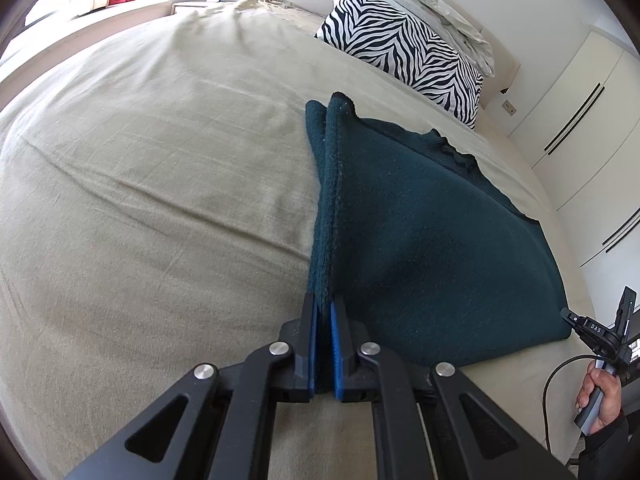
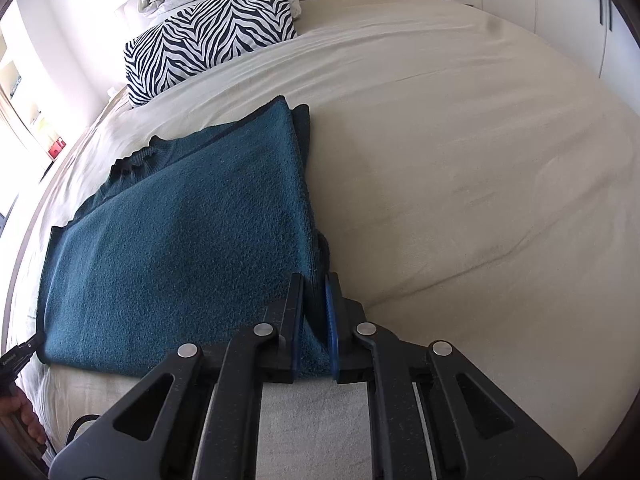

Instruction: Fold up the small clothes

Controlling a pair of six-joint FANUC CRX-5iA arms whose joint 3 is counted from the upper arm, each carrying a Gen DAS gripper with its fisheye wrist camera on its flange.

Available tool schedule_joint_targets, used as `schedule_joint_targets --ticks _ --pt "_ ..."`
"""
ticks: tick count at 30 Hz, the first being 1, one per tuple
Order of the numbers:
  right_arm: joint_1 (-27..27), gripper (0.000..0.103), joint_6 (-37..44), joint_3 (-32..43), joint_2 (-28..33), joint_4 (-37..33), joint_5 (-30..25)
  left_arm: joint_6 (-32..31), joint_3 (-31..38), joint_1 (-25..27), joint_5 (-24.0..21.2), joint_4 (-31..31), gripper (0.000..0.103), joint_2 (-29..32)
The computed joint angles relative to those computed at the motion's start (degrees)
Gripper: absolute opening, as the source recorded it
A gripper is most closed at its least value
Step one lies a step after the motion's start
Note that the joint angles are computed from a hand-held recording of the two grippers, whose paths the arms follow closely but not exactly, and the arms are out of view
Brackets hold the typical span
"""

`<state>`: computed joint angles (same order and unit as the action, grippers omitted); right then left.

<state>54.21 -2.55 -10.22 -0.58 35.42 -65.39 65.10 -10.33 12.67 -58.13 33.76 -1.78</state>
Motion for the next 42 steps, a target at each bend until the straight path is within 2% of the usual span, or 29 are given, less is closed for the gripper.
schedule_joint_targets --ticks 5,9,15,17,18,20,21,22,24,27,29,30,32,34,35,37,39,42 --pt "-1.5 0.011 -1.7 -1.7 -1.3 -1.7 3.6 0.0 -0.1 0.0 0.1 -0.5 0.008 0.1" --pt "-1.0 0.014 -4.4 -1.6 -1.9 -1.1 3.0 0.4 0.3 -0.4 0.4 -1.6 0.008 0.0" --pt "1.5 0.014 -8.3 -0.5 -1.6 6.5 -0.4 0.2 0.3 -0.4 0.4 -2.1 0.008 -0.1" --pt "2.0 0.015 -9.0 0.0 -1.4 9.8 0.0 0.1 0.1 -0.5 0.6 -2.4 0.008 -0.2" --pt "2.0 0.022 -9.2 0.3 -1.1 11.3 0.6 0.1 0.1 -0.5 0.7 -2.5 0.008 -0.2" --pt "1.9 0.049 -9.7 1.6 0.0 14.1 1.5 0.2 0.0 -0.7 0.9 -2.7 0.008 -0.4" --pt "1.8 0.073 -11.0 1.5 0.3 16.3 2.6 -0.3 -0.2 -0.7 1.1 -2.4 0.008 -0.7" --pt "1.7 0.079 -12.9 1.3 0.8 19.2 3.7 -0.6 -0.4 -0.6 1.2 -2.3 0.008 -1.1" --pt "0.8 0.080 -12.7 2.3 2.1 21.6 7.2 0.1 0.2 -0.7 1.2 -4.1 0.009 -2.1" --pt "-1.8 0.081 -7.2 6.7 4.8 15.9 14.6 1.9 1.9 -1.4 2.8 -7.2 0.012 -3.6" --pt "-3.6 0.081 -4.5 9.7 7.1 11.4 19.1 1.6 3.9 -2.4 4.2 -7.5 0.019 -3.2" --pt "-4.4 0.081 -3.6 11.2 8.3 9.9 20.9 1.4 5.6 -3.2 5.0 -7.7 0.022 -2.3" --pt "-5.8 0.081 -1.7 14.0 11.1 7.5 24.3 0.6 9.6 -5.4 6.2 -7.5 0.037 0.6" --pt "-7.1 0.081 0.6 17.0 13.8 3.9 27.7 0.3 14.1 -8.1 8.3 -8.2 0.040 4.4" --pt "-7.8 0.081 2.5 18.7 15.2 1.1 29.4 0.0 17.0 -9.3 7.8 -7.9 0.041 7.1" --pt "-9.1 0.081 8.9 23.5 18.2 -8.3 31.4 1.4 23.4 -11.2 5.3 -6.9 0.041 12.8" --pt "-10.8 0.081 15.9 28.1 21.1 -19.5 33.8 3.0 28.8 -13.6 5.1 -9.3 0.041 17.2" --pt "-12.9 0.081 20.2 32.1 24.5 -30.4 35.4 5.9 35.2 -16.1 3.4 -12.1 0.041 23.0"
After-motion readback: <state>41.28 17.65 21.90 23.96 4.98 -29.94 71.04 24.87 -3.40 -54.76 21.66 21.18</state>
